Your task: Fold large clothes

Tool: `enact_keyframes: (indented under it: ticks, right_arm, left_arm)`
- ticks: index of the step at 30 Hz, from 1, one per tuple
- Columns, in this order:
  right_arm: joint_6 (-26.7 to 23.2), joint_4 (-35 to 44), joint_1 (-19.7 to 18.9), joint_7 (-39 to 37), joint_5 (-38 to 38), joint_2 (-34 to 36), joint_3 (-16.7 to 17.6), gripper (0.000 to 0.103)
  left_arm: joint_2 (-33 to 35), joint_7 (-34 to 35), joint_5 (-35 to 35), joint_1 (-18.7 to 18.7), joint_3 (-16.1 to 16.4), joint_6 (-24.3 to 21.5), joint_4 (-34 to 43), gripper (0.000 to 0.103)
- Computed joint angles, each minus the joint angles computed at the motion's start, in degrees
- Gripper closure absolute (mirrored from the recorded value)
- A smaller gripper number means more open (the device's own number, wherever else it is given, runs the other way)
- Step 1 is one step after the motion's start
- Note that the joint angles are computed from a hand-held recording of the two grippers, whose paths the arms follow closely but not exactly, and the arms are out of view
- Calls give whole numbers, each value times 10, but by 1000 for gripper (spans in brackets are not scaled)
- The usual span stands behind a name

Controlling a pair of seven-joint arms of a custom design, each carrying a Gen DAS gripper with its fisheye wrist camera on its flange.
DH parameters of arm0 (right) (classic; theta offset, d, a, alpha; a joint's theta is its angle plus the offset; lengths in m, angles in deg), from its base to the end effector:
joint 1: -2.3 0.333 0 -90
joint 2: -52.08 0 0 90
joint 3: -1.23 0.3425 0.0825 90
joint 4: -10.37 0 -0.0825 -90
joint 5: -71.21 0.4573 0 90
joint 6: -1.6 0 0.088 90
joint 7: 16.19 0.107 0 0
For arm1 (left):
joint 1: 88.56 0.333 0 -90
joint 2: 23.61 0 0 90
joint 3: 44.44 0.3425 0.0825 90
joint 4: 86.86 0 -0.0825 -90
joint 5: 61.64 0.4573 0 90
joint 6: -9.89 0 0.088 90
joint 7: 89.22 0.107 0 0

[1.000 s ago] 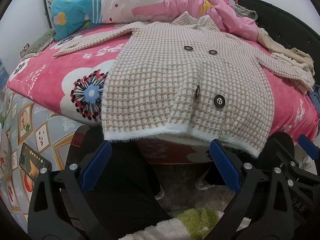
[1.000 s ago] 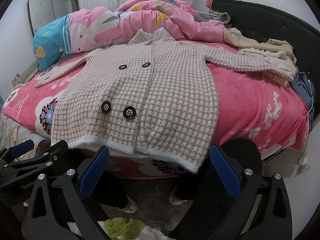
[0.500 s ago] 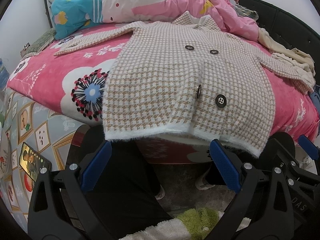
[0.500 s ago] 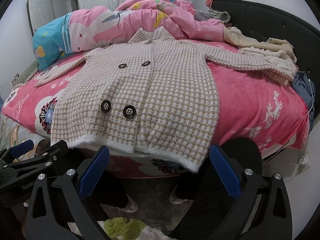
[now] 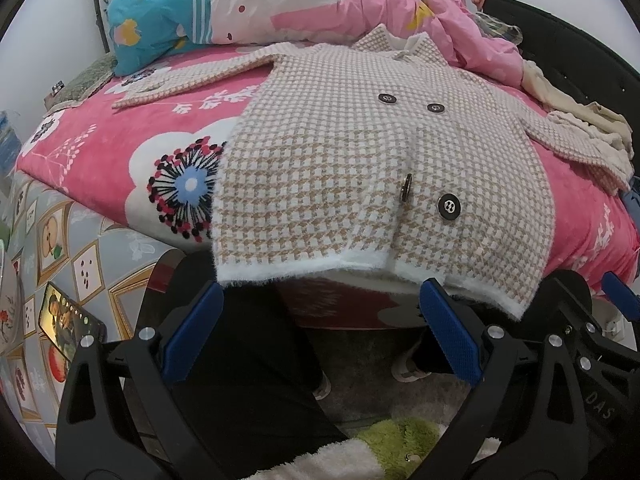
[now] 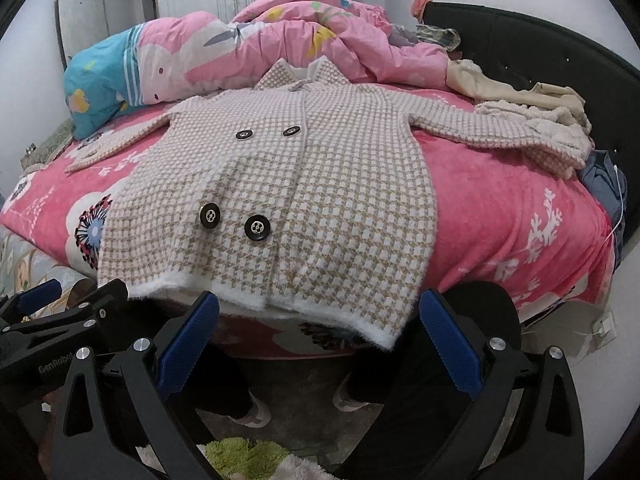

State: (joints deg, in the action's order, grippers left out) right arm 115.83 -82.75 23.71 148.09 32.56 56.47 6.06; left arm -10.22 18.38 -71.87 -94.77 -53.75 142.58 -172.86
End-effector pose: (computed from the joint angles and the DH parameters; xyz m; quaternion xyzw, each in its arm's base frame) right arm 0.6362 0.2685 0.6263 -0.4186 0.8405 -0.3014 0.1659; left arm 0.7309 -0.1921 0.6152 -0.4943 0.8150 -0.2688 0.1384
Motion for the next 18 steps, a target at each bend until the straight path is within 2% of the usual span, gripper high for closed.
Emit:
enact_keyframes:
  ticks: [18]
  right_arm:
    - [-7, 16, 2, -8, -4, 10, -4, 5]
  left_arm:
    - [13, -10, 11, -3, 2, -6, 21, 8]
